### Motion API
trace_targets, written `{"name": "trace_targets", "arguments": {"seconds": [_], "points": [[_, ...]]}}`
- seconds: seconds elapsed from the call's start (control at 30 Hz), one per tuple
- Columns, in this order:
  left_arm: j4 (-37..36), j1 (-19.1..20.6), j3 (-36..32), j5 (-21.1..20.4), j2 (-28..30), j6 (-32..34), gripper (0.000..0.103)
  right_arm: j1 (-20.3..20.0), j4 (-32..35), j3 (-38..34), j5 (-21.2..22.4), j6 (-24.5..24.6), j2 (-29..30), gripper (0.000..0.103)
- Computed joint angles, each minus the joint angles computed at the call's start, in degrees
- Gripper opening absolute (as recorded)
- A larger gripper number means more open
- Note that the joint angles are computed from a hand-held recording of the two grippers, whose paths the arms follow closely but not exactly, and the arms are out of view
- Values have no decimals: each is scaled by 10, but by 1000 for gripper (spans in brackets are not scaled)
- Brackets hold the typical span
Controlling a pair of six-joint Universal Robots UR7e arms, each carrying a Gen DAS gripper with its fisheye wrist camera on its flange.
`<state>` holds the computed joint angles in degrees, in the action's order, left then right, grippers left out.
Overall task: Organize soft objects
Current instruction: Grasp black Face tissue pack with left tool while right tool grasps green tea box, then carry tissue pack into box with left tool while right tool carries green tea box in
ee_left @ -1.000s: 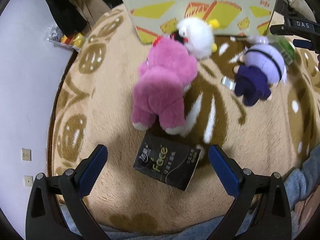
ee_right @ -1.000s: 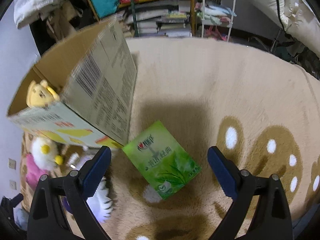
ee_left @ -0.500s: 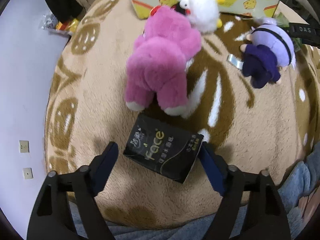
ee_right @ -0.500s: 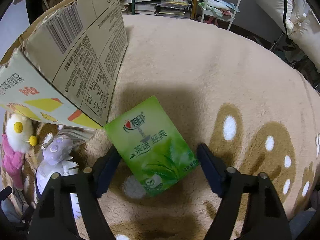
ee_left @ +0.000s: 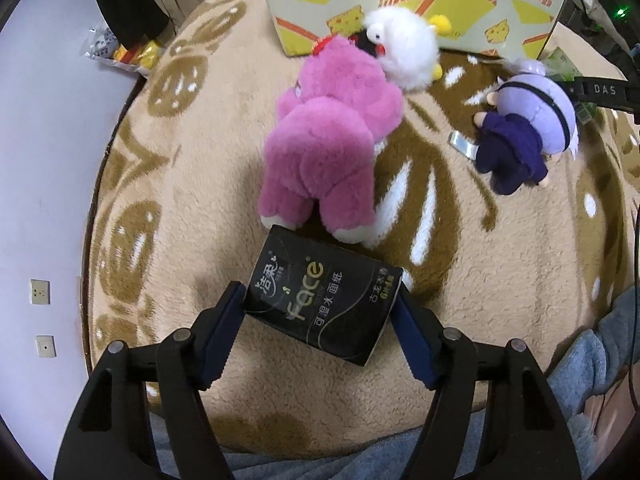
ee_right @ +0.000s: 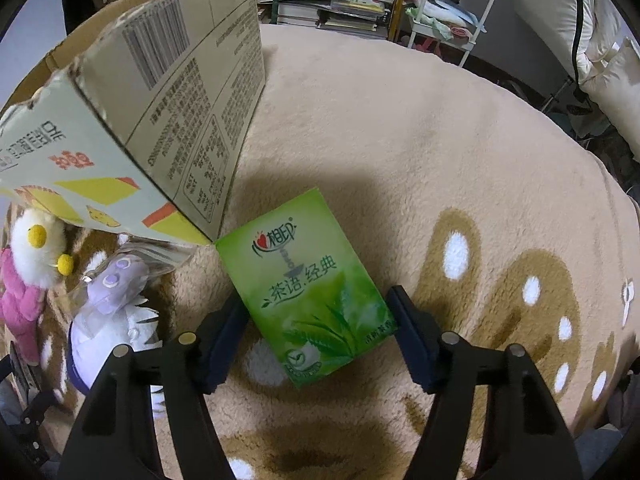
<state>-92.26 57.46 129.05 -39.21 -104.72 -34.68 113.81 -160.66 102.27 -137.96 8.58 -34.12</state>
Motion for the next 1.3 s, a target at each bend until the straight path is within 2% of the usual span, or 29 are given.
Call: {"name": "trace_targets", "arguments": {"seconds": [0.07, 0.2, 0.47, 0.53, 0.73, 0.9, 1.0, 1.2, 1.3], "points": [[8, -18, 6, 10, -13, -14, 71, 4, 1, 4, 3, 9, -5, 73], [-30, -48, 23, 23, -47, 5, 71, 14, -15, 15, 19, 3, -17, 72], [-101, -116, 60, 106, -104, 26, 71, 50, -85, 45, 31, -24, -39, 72], [-137, -130, 70, 128, -112, 46, 71, 60, -109, 53, 36, -31, -46, 72], [-317, -146, 91, 166, -104, 172, 71, 89, -194, 67, 40, -89, -58, 72], [-550, -155, 96, 184, -51, 324, 71, 107, -276, 66, 45, -145, -57, 72], [-646, -152, 84, 183, -15, 398, 71, 112, -325, 59, 53, -179, -52, 72], [-788, -138, 54, 173, 55, 517, 71, 122, -418, 44, 66, -229, -34, 72], [-851, -132, 40, 162, 85, 576, 71, 124, -436, 30, 74, -247, -27, 72]]}}
